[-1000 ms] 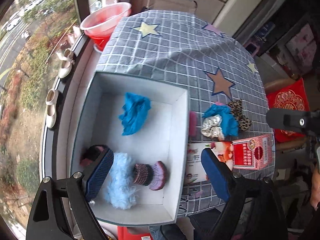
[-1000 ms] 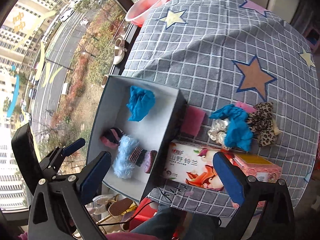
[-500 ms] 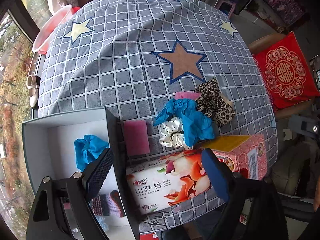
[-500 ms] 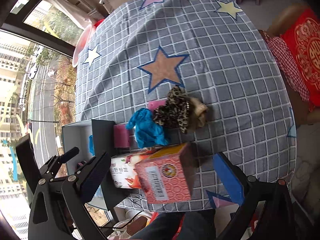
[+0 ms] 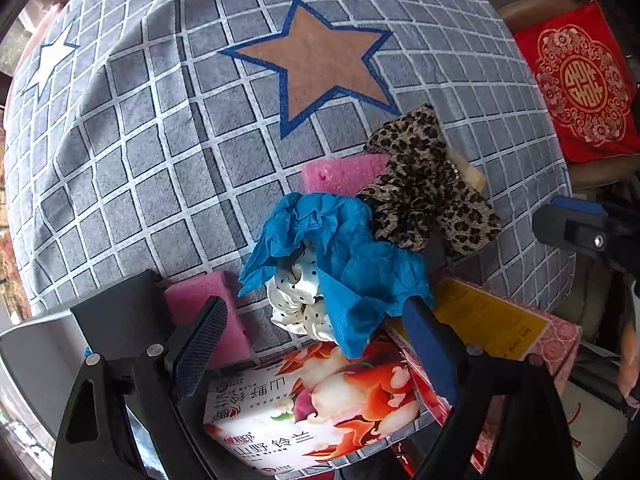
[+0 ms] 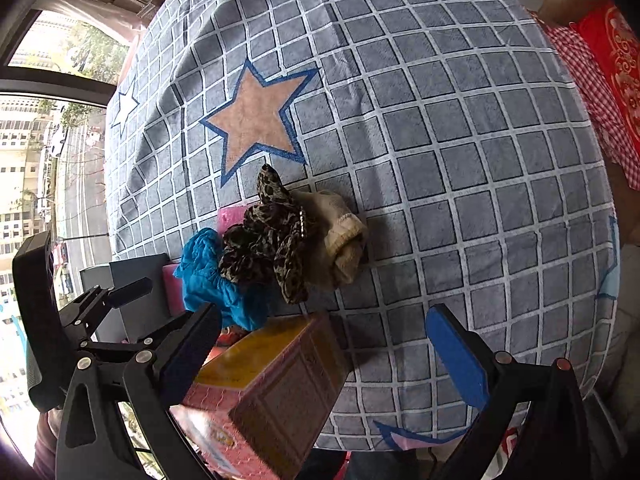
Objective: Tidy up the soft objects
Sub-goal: 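Move both tools back toward the remaining items on the table, then grasp the blue plastic bag with left tool while right grasps leopard-print scrunchie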
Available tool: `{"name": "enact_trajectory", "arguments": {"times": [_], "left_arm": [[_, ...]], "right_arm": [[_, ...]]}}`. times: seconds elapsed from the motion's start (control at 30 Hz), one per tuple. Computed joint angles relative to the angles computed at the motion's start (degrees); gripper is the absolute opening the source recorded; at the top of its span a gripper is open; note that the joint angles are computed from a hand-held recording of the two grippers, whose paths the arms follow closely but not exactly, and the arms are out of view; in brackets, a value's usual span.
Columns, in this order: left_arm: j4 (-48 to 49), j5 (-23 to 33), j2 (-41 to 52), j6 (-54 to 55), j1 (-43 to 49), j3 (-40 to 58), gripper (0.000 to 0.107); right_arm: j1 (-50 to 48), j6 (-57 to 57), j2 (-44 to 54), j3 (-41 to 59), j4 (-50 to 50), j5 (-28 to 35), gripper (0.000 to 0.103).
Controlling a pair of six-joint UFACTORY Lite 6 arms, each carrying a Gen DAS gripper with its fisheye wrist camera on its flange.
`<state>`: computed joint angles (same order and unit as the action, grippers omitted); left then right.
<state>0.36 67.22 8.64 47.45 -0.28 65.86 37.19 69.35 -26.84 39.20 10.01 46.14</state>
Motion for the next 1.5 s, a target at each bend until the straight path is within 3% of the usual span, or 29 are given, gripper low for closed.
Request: {"name": "enact_trajectory", "arguments": {"times": [0.17, 0.33, 0.43, 0.6, 0.8, 0.93, 1.0, 1.1, 1.23, 1.37, 1.5], "left_arm": [[7.2, -3.9, 2.1, -4.0, -4.0, -2.2, 0.091], [10.3, -8.8, 2.8, -10.0, -7.8, -4.4, 0.092], [12.9, -13.5, 4.1, -16.1, -8.9, -3.2, 0.092], [13.6, -14.6, 12.9, -22.5, -6.8, 9.6, 0.092], [6.5, -6.4, 21.8, -20.4, -2.6, 29.6, 0.092], [3.3, -0.2, 24.6, -18.2, -2.3, 33.9, 0.092], [4.5, -0.1, 24.9, -19.4, -2.8, 31.1, 0.092], [5.9, -1.4, 25.7, -22.3, -3.9, 26.9, 0.092], [8.0, -4.8, 25.3, -26.3, -4.6, 20.9, 0.092], [9.1, -8.1, 23.6, -28.2, -4.4, 17.2, 0.092], [8.9, -8.4, 24.5, -26.5, -2.0, 20.3, 0.092]], "right_arm": [[-8.5, -21.7, 11.1, 0.5, 11.5, -6.7, 0.103], [-10.7, -39.9, 27.1, 6.8, 22.1, -10.8, 0.103], [-8.8, -35.8, 32.8, 10.5, 16.1, -9.3, 0.103], [-12.0, -24.7, 23.4, 2.8, 4.9, -6.8, 0.103], [-24.8, -18.7, 5.3, -9.5, -4.3, 1.7, 0.103], [-26.4, -24.5, -4.6, -12.8, 1.4, 1.6, 0.103], [-22.9, -31.9, -1.8, -10.7, 7.3, -1.9, 0.103], [-15.0, -40.8, 11.1, -2.9, 13.1, -7.9, 0.103], [-7.6, -44.9, 29.6, 11.6, 8.3, -8.1, 0.103], [-4.4, -31.1, 37.6, 20.0, -10.4, -2.0, 0.103], [-16.6, -19.2, 31.2, 15.2, -18.7, 2.3, 0.103]]}}
